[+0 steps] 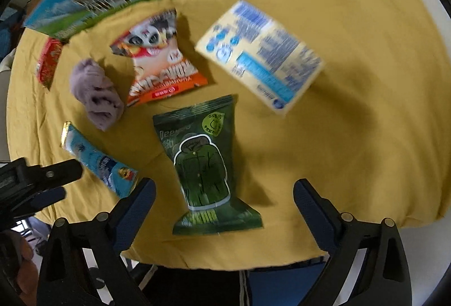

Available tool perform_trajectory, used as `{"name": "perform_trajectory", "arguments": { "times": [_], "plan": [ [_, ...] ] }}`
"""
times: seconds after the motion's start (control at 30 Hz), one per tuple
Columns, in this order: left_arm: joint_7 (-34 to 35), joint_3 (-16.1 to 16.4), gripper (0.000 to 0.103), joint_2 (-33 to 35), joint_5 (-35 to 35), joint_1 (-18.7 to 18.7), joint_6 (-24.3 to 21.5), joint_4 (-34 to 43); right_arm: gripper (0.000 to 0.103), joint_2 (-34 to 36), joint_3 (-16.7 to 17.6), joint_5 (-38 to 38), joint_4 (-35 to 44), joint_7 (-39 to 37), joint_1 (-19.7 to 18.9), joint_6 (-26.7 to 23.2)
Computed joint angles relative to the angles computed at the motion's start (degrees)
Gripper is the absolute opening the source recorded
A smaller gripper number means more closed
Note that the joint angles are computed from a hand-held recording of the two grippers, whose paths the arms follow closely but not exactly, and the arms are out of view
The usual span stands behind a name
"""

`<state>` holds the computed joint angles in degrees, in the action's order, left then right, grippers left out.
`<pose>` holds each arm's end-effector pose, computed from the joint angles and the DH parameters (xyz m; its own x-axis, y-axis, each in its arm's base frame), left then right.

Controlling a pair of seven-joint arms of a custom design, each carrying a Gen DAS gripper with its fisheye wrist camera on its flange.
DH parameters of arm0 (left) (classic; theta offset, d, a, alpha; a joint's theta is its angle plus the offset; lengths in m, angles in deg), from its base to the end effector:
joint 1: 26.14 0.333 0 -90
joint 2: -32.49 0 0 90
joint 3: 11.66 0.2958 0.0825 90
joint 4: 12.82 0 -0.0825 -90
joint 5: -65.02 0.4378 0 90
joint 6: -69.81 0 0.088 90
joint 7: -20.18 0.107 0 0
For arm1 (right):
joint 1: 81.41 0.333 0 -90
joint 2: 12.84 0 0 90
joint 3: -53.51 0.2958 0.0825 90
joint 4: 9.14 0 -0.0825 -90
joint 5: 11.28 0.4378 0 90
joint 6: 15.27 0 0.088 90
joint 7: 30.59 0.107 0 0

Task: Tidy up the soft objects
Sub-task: 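Grasp the blue tube packet with the left tool while the right tool grasps the green wipe pack, then lift the blue tube packet and green wipe pack toward the box with both tools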

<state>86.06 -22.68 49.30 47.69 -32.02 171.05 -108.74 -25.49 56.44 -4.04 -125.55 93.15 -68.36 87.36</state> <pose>0.6326 -0.2109 0.3853 0.2458 -0.9451 0.2152 -0.9318 -0.1692 0.3212 0.5222 0.1620 0.5073 -0.3356 -0.9385 -0.0807 -0.9408 0.3296 0.0796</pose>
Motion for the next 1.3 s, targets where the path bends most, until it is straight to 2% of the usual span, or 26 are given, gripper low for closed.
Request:
{"name": "perform_trajectory", "arguments": {
  "times": [0.07, 0.13, 0.2, 0.23, 0.3, 0.33, 0.37, 0.43, 0.5, 0.57, 0.73, 0.87, 1.03, 1.3],
  "plan": [
    [-1.1, 0.0, 0.076, 1.0, 0.5, -0.4, 0.8, 0.4, 0.092, 0.6, -0.1, 0.8, -0.4, 0.4, 0.0, 0.6],
    [-1.7, -0.1, 0.064, 1.9, 1.2, -0.8, 1.0, 1.0, 0.091, 1.5, -0.2, 1.2, -0.8, 0.5, 0.0, 2.0],
    [-1.6, -0.4, 0.044, 2.7, 1.9, -1.3, 1.1, 1.6, 0.087, 2.4, -0.2, 1.7, -0.6, 0.5, 0.1, 2.2],
    [-1.0, -0.6, 0.038, 3.1, 1.7, -1.3, 0.8, 1.9, 0.082, 3.0, -0.3, 2.1, 0.1, 0.3, 0.1, 1.7],
    [0.0, -0.8, 0.033, 2.8, 3.1, -1.8, 0.7, 1.8, 0.077, 4.0, -0.4, 3.1, 0.3, -0.1, 0.2, 1.5],
    [1.5, -1.0, 0.031, 2.7, 3.8, -2.0, 0.5, 1.7, 0.072, 4.7, -0.4, 3.5, 0.7, -0.2, 0.2, 1.1],
    [3.5, -1.1, 0.027, 2.3, 5.1, -2.3, -0.4, 1.7, 0.062, 5.2, -0.4, 4.3, 0.7, -0.5, 0.3, 1.2],
    [7.1, -1.0, 0.025, 1.2, 9.1, -3.2, -1.4, 1.6, 0.052, 5.4, -0.6, 6.8, 0.0, -1.0, 0.3, 0.9],
    [11.5, -0.7, 0.025, -0.9, 15.5, -4.5, -0.4, 0.0, 0.050, 5.1, -0.2, 6.7, -0.7, -1.3, 0.6, 0.5],
    [14.2, -0.7, 0.027, -0.8, 16.6, -4.7, -1.4, 0.1, 0.050, 5.0, 0.3, 5.7, -1.3, -1.5, 1.1, 1.1],
    [14.9, -0.7, 0.028, 0.1, 16.7, -5.4, -0.6, 0.2, 0.052, 7.3, 0.8, 4.7, -1.2, 0.0, 1.9, 2.4],
    [13.8, -1.0, 0.024, -0.3, 17.6, -6.6, 0.1, 0.9, 0.053, 8.6, 1.6, 3.7, -1.0, 2.4, 3.0, 3.0],
    [13.5, -1.3, 0.021, -2.8, 17.8, -7.3, 0.8, 0.7, 0.040, 10.0, 2.0, 2.4, 1.4, 5.4, 3.9, 3.2],
    [18.6, -1.7, 0.018, -10.5, 14.8, -6.8, 2.1, -1.5, 0.036, 9.3, 3.2, 0.0, 3.9, 11.2, 5.8, 4.3]
  ]
}}
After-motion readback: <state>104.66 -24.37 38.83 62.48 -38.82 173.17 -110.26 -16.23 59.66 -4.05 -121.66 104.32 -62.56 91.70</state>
